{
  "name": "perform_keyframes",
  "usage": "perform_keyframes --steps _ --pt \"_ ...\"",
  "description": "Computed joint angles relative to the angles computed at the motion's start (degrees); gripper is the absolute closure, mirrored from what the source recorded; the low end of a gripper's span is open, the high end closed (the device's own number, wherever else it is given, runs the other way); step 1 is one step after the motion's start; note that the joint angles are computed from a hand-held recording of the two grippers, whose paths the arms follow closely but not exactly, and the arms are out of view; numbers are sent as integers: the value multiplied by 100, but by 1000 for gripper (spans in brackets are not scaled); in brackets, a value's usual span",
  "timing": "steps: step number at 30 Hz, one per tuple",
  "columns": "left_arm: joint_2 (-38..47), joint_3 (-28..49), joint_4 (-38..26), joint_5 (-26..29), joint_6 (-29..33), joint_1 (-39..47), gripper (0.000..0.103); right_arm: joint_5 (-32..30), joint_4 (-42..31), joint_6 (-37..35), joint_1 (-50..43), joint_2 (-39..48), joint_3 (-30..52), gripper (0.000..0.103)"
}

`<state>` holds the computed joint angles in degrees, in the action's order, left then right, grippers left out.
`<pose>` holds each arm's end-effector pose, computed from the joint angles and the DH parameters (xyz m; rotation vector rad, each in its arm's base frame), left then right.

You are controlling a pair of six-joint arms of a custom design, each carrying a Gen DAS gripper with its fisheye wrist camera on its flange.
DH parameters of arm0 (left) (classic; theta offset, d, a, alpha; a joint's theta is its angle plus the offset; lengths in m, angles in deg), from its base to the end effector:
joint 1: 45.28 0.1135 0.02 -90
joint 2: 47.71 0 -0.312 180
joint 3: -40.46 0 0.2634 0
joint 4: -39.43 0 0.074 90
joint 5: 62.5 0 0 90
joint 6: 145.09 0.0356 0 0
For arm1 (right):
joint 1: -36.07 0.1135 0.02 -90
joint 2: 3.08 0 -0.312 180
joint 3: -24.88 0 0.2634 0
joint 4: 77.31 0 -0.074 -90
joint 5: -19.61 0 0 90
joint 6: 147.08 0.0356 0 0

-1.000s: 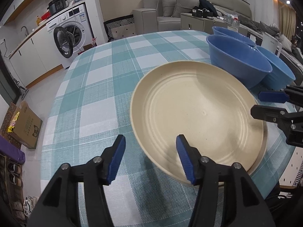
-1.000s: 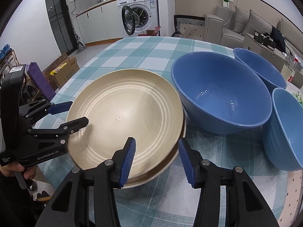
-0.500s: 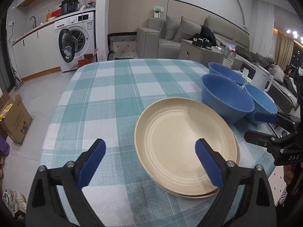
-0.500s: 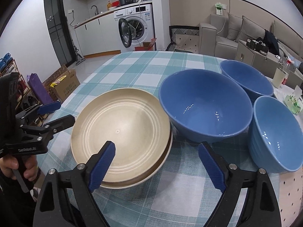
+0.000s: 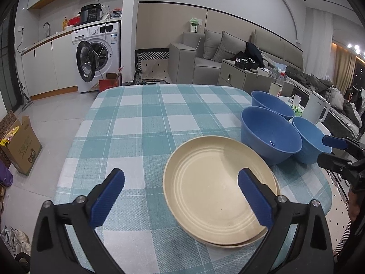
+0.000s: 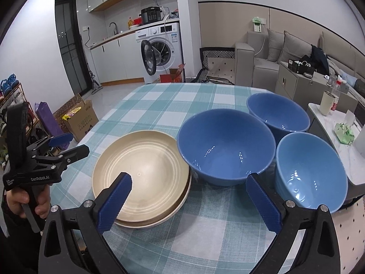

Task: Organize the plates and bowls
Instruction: 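Withdraw the right tool back from the plate stack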

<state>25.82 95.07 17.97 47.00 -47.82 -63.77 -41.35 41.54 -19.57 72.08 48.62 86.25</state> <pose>0.2453 -0.0946 0.2576 0.6808 2.1696 -0.4901 0.1329 0.0752 0.3203 0.2397 2.3117 0.0038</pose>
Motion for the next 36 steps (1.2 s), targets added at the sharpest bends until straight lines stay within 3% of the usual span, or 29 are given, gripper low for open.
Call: perform_keyframes --steps 9,21,30,36 --pt "-103 371 -226 -277 -156 -341 2 304 -602 -94 32 -269 564 1" --pt "2 886 -317 -657 -212 -908 0 196 -1008 -469 -466 -511 1225 1" --pt "251 1289 -426 -909 -272 -1340 0 -335 -1046 -1125 -1349 -665 1614 1" --pt "501 1627 -599 -901 -426 -1462 0 -1209 -1020 -1733 -2476 -763 1828 1"
